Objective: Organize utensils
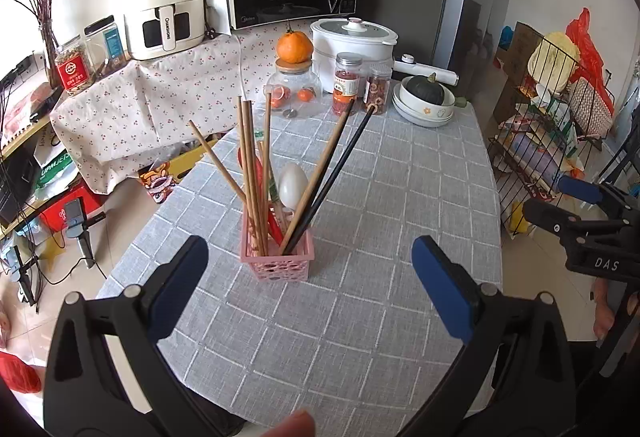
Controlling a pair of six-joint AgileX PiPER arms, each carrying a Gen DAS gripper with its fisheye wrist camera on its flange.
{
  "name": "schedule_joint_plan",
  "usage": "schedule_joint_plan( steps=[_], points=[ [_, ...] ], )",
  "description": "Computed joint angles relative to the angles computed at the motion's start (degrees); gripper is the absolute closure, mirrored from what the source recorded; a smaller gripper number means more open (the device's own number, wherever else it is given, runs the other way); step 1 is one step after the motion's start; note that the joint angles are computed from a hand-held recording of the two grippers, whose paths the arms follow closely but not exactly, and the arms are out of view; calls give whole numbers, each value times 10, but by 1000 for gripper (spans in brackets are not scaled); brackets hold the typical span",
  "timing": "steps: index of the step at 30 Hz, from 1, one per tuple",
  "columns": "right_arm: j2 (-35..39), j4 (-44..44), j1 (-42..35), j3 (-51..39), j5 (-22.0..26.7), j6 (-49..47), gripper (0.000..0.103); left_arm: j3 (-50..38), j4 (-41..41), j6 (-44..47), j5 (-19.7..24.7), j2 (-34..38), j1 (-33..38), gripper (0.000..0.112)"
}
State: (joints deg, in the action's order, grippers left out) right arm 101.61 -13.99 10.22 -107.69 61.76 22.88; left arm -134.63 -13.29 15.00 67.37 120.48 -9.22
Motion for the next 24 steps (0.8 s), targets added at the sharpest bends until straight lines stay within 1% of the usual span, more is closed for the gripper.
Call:
schedule_joint_plan(
  steps=[13,24],
  points=[
    [1,-7,1,-2,-3,4,8,-12,-4,-8,1,4,4,11],
    [3,-10,-1,-4,-3,2,8,1,-7,-7,-10,-3,0,11]
  ],
)
